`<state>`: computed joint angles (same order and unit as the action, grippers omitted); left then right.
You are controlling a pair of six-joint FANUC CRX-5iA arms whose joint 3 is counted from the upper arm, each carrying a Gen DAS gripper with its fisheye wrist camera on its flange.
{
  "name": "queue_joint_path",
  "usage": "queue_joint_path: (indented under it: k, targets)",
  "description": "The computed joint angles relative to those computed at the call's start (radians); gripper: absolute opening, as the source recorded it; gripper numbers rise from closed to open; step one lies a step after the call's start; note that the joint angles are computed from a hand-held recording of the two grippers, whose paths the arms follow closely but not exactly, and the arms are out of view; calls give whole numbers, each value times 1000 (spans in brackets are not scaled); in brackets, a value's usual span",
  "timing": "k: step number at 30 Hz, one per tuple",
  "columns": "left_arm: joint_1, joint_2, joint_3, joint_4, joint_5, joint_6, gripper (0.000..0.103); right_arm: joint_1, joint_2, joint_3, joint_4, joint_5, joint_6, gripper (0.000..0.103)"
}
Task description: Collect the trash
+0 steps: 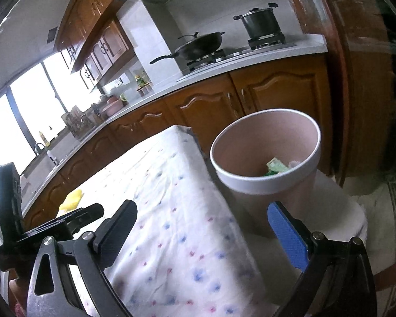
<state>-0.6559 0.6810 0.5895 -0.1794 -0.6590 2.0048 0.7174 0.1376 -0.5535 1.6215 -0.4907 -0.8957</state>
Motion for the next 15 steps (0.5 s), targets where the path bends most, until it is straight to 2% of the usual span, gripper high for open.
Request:
queue_joint_path:
  k: [5,11,15]
  targets:
    - [3,-79,-137,-63,86,90,85,42,16,-4,33,-58,-52,100]
    - [-21,-166,-251,-248,148,291,90,103,44,8,49,-137,-36,100]
    - [-53,-217,-287,-431,166,459,90,149,58,19,69,-244,-29,100]
